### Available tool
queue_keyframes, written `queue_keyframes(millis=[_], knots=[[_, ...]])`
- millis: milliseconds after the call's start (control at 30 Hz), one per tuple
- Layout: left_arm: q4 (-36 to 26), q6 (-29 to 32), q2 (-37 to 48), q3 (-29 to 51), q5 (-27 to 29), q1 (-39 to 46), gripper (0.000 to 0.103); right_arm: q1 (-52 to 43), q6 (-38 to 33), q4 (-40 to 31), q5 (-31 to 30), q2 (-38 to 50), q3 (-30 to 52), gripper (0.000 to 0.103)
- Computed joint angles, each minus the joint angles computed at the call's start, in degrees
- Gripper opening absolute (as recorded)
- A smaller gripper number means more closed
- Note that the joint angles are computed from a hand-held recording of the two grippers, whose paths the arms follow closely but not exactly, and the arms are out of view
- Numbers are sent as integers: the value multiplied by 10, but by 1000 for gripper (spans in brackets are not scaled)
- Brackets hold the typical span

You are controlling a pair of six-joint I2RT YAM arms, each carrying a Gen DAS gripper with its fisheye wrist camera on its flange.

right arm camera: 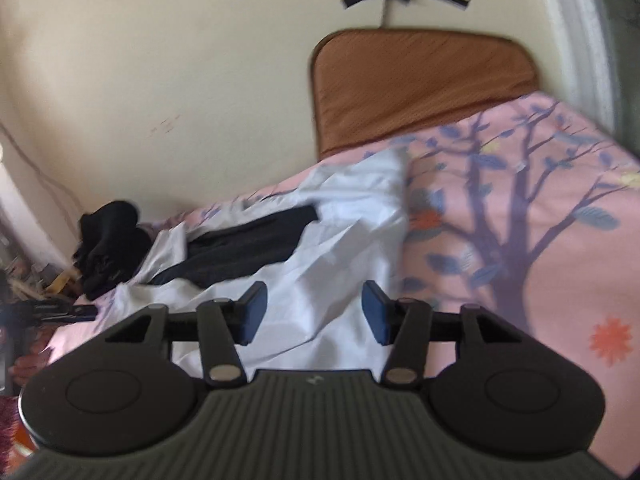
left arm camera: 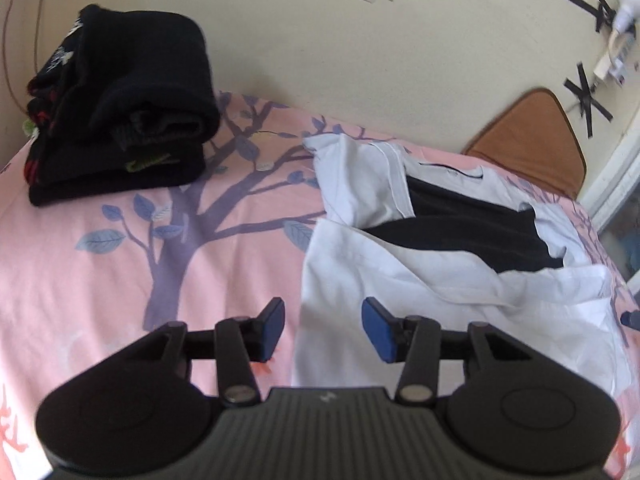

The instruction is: Fold small clothes

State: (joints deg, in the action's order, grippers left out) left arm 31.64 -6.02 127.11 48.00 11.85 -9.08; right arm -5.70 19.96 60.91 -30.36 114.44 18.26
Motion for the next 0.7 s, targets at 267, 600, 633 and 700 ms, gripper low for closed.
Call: queue_keyframes(millis=[267,600,633,700], knots=[[-5,-10,24,26,-52,-17,5,34,4,-91,141,101,156,7],[112,119,-16,-21,-133,-110,30,74,-178,-72,192,-17,69,51],[115,147,3,-7,-144,-126,34,71,-192,-89,197,-15,80,53],[113,189,33,18,-156,-149,34,61,-204,-119,195,-8,96,56]])
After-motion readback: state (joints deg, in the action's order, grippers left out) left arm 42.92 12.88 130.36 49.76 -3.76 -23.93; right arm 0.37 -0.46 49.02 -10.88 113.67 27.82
